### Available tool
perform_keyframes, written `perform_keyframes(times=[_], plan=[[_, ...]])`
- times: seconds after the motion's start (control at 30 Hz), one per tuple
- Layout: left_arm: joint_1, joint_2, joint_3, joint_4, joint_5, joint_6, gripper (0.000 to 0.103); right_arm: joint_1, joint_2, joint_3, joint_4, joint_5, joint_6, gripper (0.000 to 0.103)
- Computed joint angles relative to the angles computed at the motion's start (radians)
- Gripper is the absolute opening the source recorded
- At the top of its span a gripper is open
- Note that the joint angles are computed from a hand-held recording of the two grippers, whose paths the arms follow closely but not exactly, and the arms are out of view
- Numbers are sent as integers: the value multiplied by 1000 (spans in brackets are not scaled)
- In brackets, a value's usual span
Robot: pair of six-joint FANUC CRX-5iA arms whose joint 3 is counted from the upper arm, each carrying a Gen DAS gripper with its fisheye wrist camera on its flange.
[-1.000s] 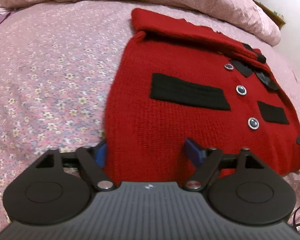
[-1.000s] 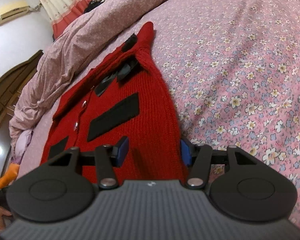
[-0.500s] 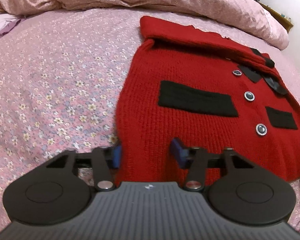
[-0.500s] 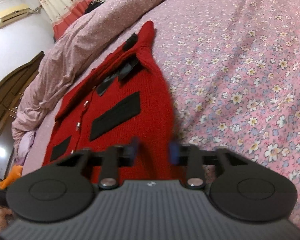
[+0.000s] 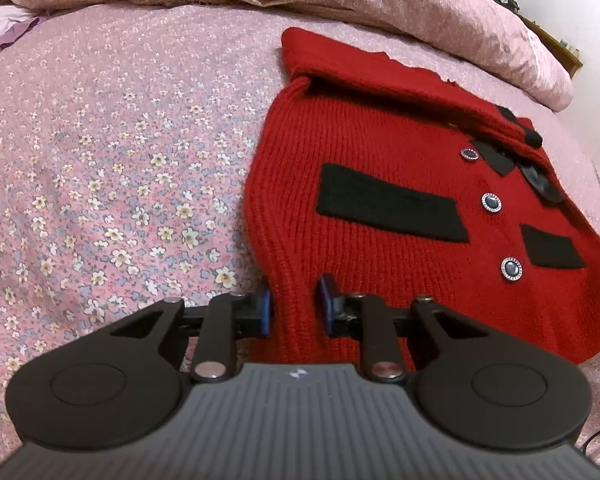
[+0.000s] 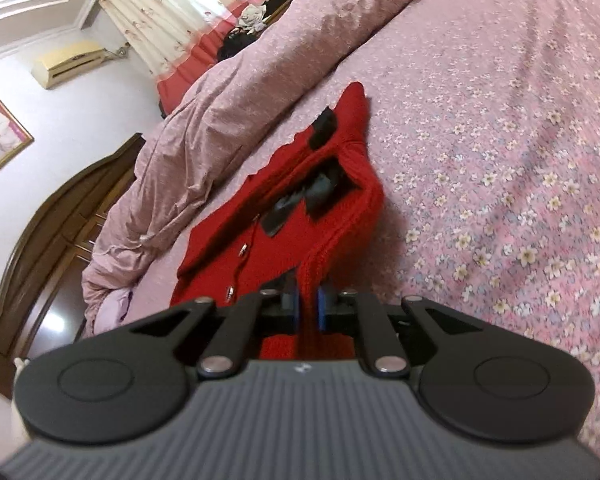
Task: Fold small clothes
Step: 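Lift the hem with both grippers and fold it toward the collar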
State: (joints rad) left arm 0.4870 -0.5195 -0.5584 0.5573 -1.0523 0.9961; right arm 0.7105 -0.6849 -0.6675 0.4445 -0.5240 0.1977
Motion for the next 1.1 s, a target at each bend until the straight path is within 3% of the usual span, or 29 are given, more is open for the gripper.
perform_keyframes(times=[0.13, 0.33, 0.53, 0.73, 0.97, 1.1], plan=[[-6, 3, 3, -11, 3, 5, 28, 15, 31, 35, -24, -69, 57, 13], [-12, 7, 8, -15, 6, 19, 30, 63, 87, 70, 37, -237, 37, 15], [35, 24, 13, 52, -40, 48, 20, 33, 55, 42, -1, -166, 35, 13], [50, 24, 18, 119, -63, 7, 18, 12, 40, 58, -4, -124, 60, 12], [23, 35, 30, 104, -42, 16, 18, 41, 117, 141, 53, -209, 106, 12], [33, 24, 20, 146, -28, 5, 18, 25, 152, 177, 38, -199, 123, 12]])
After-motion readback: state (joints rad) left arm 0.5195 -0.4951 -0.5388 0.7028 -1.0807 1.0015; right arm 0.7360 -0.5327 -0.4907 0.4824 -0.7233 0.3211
